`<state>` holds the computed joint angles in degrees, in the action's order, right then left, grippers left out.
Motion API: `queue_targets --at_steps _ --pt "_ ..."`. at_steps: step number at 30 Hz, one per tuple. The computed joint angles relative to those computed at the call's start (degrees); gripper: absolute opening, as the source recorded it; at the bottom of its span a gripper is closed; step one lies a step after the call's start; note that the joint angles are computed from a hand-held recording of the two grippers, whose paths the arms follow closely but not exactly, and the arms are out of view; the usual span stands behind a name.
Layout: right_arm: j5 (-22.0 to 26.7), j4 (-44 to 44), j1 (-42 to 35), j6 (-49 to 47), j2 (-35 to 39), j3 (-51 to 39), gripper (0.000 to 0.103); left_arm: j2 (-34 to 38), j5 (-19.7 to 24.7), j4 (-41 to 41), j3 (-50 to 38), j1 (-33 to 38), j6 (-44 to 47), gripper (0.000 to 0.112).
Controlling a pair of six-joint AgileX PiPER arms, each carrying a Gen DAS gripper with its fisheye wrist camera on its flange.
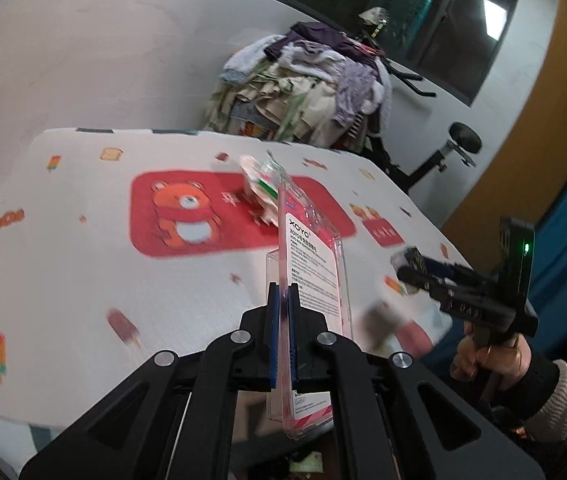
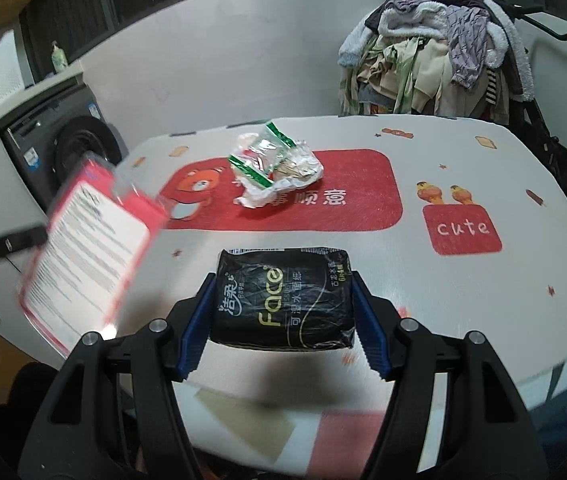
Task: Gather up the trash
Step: 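Grasp the pink XOYO blister package with the left gripper, then carry the tissue pack and blister package down into the bin, releasing both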
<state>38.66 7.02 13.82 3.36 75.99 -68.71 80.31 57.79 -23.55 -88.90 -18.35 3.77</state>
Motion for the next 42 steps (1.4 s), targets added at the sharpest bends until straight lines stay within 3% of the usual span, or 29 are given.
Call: queue_targets --at_steps 13,22,32,34,35,36,38,42 --pt "1.6 -5.8 6.2 8.9 -13.5 8.6 0.064 -12.4 -6.0 11.9 19.8 -19.5 -6.7 0.004" --pt "1.8 -5.1 6.4 10.4 -17.6 13.5 0.064 -12.5 -7.8 24.3 26.7 -32.9 -7.4 0.004" --pt "1.5 -3.7 6.7 10.8 -18.5 17.3 0.064 -4.7 -10.6 20.0 29.4 -31.1 -1.5 0.007" --pt "1.4 -3.7 7.2 11.1 -18.4 17.8 0.064 -4.1 -11.2 15.4 29.9 -28.7 1.7 0.024" --pt "1.4 -3.9 7.6 11.3 -18.4 18.0 0.064 -4.5 -12.1 14.0 30.6 -27.6 2.2 0.048" --pt "1.5 -4.2 8.0 11.6 -18.4 18.2 0.064 -5.3 -12.9 13.2 31.2 -27.0 2.4 0.059" --pt "1.5 -5.4 9.3 12.6 -18.4 18.8 0.064 -7.6 -13.9 8.9 32.1 -24.3 4.4 0.065" --pt "1.8 -7.6 12.5 14.2 -17.9 19.9 0.064 -12.7 -14.8 8.4 32.4 -20.4 1.0 0.085"
